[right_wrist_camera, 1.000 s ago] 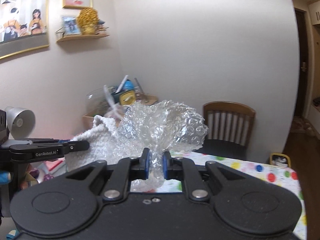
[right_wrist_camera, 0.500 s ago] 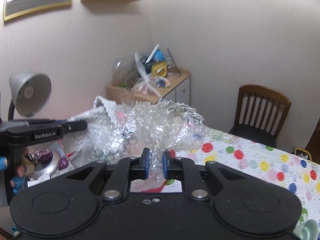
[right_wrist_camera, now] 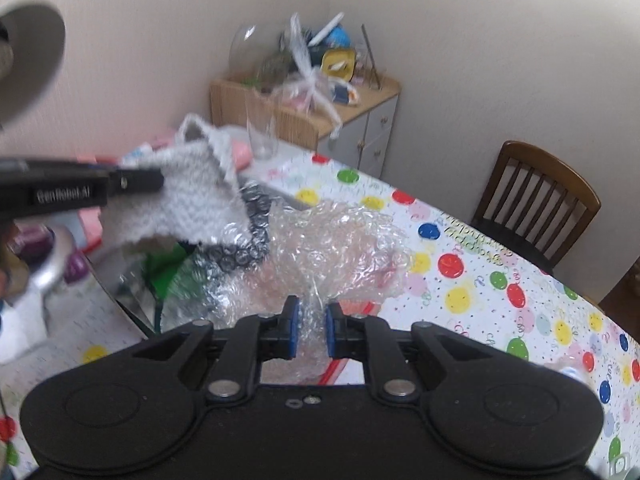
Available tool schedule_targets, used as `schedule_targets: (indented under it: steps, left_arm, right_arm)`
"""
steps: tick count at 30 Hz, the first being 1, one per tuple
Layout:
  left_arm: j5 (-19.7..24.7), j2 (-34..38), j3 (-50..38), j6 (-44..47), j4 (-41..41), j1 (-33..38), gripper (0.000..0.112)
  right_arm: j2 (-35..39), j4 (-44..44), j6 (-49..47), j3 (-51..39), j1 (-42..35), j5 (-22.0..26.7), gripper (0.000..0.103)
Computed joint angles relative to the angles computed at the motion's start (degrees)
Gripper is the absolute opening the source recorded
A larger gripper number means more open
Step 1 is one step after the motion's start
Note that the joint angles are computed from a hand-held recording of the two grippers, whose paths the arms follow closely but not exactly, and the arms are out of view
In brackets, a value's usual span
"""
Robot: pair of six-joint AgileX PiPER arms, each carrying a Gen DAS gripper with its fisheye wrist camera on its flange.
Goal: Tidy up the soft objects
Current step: 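Lift and carry the grey towel and bubble wrap over the box with both tools, then open the left tool to drop the towel while the right tool drops the bubble wrap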
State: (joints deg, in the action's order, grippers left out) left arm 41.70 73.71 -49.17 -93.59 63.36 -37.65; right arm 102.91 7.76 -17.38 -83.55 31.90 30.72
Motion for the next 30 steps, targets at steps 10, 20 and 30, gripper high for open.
schedule_targets:
  steps: [10, 20, 30]
  left_arm:
    - [-13.0, 5.4, 1.1, 6.1, -4.7, 9.9, 0.013]
    - [-19.3, 8.0, 2.7, 12.3, -11.1, 13.2, 0.013]
    - [-22.1, 10.1, 3.8, 20.7, -19.8, 13.5, 0.013]
  right_arm:
    - [10.3, -14.9, 10.5, -8.9, 5.9, 3.8, 0.014]
    - [16.9, -15.7, 11.9, -15.8, 6.4, 7.4, 0.018]
    - [16.3, -11.1, 10.9, -14.0, 5.2, 6.3, 0.027]
